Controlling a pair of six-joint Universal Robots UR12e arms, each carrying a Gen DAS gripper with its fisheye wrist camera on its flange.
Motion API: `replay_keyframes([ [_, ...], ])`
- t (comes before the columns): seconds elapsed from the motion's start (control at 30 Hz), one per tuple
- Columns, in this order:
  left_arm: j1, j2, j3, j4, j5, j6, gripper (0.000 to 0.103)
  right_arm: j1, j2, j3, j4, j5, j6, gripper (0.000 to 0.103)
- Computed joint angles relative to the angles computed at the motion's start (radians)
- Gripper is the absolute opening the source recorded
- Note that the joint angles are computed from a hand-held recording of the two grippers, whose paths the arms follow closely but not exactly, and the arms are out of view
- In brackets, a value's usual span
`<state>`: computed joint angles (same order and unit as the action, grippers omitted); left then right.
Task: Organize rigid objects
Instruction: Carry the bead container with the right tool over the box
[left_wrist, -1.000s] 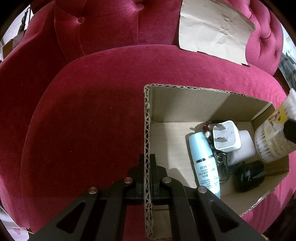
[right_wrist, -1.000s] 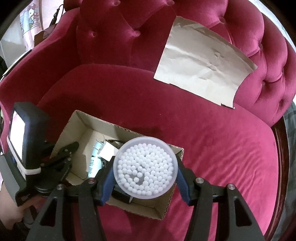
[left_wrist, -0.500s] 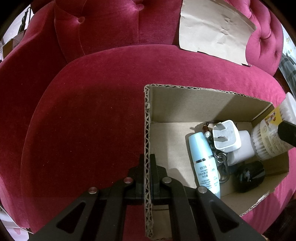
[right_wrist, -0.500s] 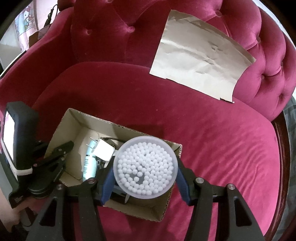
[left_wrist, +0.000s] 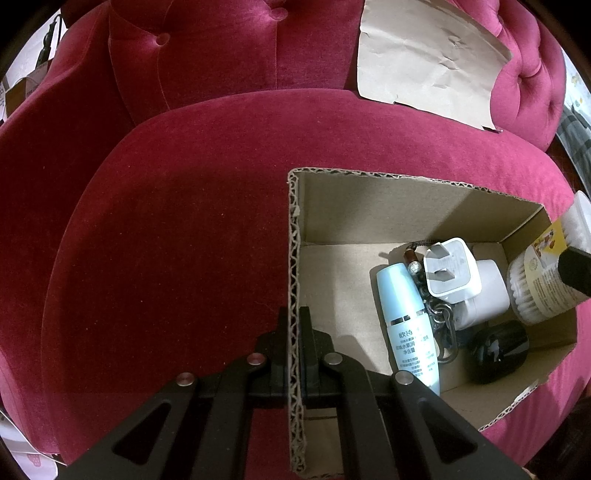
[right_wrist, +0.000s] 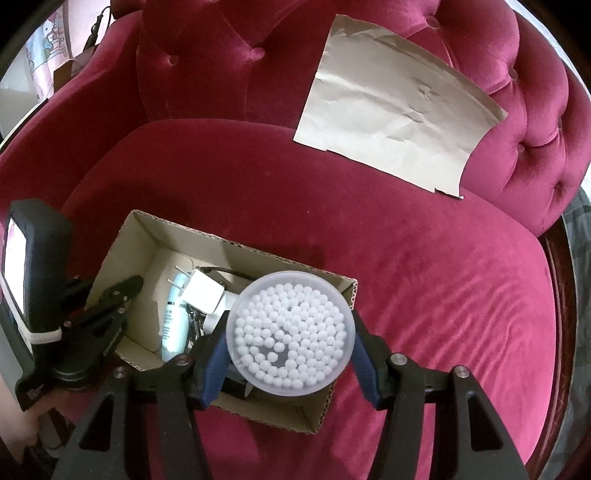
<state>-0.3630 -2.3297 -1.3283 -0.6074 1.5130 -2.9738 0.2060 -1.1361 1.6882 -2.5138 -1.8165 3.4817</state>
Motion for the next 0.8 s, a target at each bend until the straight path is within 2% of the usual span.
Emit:
replay_keyframes([
  [0.17,0.001,0.0,0.0,-0.001,-0.002,-0.001,0.003,-0.005,0.001,-0.002,0.009,0.016,0.008,0.065],
  [0.23,0.001,0.0,0.0,0.001,0.0,0.0,0.003,-0.009,-0.002,0.009,-0.021,0.02,-0.001,0.091],
  [0.37,0.001,0.0,-0.003,0.004,0.0,0.0,0.003,-0.01,-0.005,0.014,-0.032,0.013,0.012,0.102],
  [0.5,0.001,0.001,-0.003,0.004,0.0,0.0,0.003,-0.01,-0.002,0.011,-0.015,0.012,0.007,0.103],
  [0.8,0.001,0.001,-0.003,0.004,0.0,0.0,0.003,-0.015,-0.016,0.03,-0.055,0.014,0.038,0.103],
])
